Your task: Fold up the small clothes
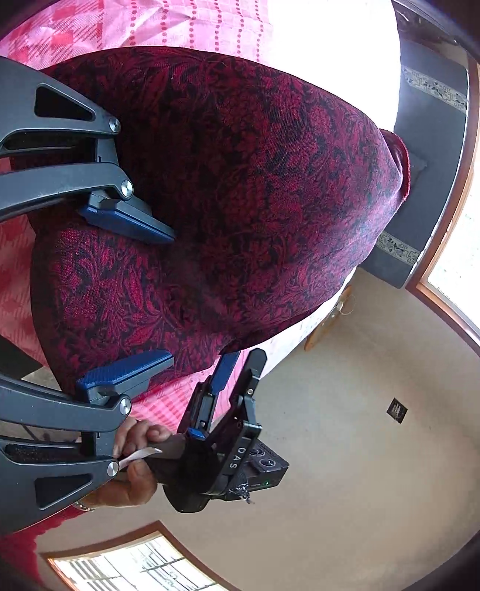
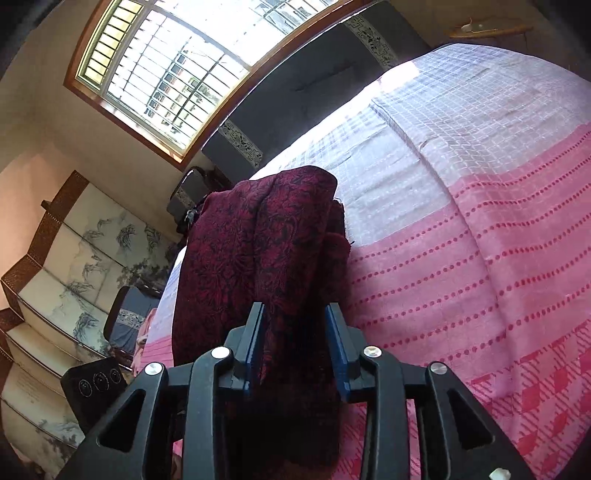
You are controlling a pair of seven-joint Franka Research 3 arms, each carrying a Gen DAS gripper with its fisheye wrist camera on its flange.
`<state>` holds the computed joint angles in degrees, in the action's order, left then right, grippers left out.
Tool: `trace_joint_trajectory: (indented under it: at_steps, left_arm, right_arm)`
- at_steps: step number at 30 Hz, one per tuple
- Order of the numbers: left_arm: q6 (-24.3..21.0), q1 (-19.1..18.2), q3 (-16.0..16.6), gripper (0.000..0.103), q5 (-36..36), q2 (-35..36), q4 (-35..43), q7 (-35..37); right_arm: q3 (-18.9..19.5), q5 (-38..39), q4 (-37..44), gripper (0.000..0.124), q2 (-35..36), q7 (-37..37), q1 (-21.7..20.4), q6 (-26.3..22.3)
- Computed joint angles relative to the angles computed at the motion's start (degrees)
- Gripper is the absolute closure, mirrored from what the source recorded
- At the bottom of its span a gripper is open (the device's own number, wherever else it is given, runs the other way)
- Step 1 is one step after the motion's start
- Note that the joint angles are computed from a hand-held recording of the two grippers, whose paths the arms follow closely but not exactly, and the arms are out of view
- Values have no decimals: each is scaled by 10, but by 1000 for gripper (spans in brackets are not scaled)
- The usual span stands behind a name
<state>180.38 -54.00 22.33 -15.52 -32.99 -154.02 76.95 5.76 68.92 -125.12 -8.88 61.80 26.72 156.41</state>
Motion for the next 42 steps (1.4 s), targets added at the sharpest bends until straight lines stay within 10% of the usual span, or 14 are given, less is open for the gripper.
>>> trace_joint_trajectory:
  at_steps: [6, 8, 13, 21, 25, 29, 42]
  left_arm:
    - [24, 24, -27, 43, 21, -8, -27, -20]
    - [34, 48, -49, 43, 39, -8, -36, -36]
    - [97, 108, -109, 43, 59, -27, -78, -102]
    - [130, 35, -2, 43, 110, -19, -73, -162]
    - [102, 80, -51, 43, 151, -9, -72, -167]
    - [96, 71, -31, 43, 189, -20, -80, -175]
    - [104, 105, -52, 41, 244, -10, -77, -230]
  right_arm:
    - [2, -89, 66, 64, 57, 71, -19, -48]
    - [9, -116, 91, 101, 74, 72, -20, -66]
    - [30, -208, 138, 106, 97, 88, -10, -39]
    - [49, -23, 221, 110, 166, -61, -26, -29]
    - [52, 24, 181, 110, 169, -77, -48, -33]
    - [47, 74, 142, 110, 138, -132, -49, -31]
    - [26, -57, 19, 88, -2, -37, -9, -45]
